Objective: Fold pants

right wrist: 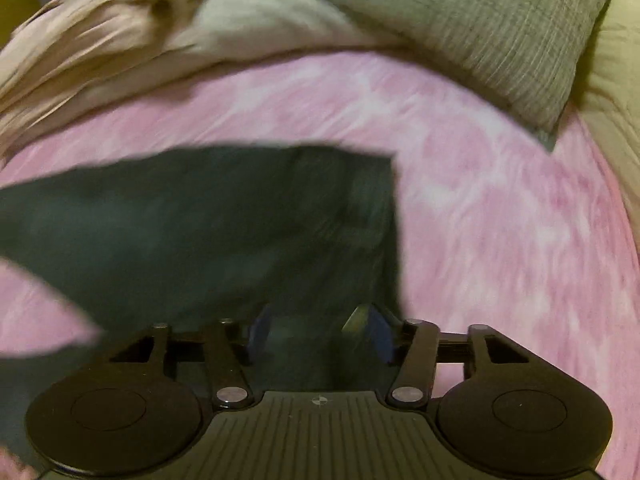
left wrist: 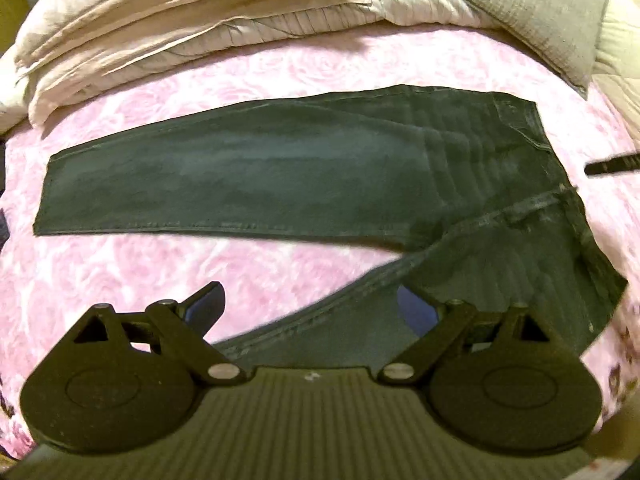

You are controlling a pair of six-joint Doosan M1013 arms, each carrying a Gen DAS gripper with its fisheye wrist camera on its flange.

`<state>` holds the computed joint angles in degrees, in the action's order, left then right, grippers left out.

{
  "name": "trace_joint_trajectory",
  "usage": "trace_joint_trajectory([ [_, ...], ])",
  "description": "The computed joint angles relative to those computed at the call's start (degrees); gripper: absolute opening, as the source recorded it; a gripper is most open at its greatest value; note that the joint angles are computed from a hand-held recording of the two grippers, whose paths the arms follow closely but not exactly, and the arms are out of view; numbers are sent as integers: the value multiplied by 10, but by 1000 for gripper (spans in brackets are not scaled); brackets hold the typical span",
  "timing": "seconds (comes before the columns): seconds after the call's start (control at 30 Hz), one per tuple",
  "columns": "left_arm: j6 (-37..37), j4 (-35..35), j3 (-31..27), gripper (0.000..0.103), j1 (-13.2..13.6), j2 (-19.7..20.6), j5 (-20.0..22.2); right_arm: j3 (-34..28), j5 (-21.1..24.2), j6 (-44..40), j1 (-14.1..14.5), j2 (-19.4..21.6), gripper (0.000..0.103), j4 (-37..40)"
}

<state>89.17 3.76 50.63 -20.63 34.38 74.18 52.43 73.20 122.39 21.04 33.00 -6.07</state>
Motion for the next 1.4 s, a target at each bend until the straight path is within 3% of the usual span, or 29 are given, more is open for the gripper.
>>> trace_joint_trajectory([
  [0.3,85,-21,155,99,29,-124,-68,-38,106,102,139,-32,67,-90],
  [0.5,107,-28,215,102,51,-182,-89,-75,146,153,198,-27,69,-117],
  [0.67,88,-28,246,102,62,-210,-98,-97,158,154,221,-17,69,-113],
  [1.4,-8,26,318,102,72,-279,-83,-79,131,120,243,-24,71,-83],
])
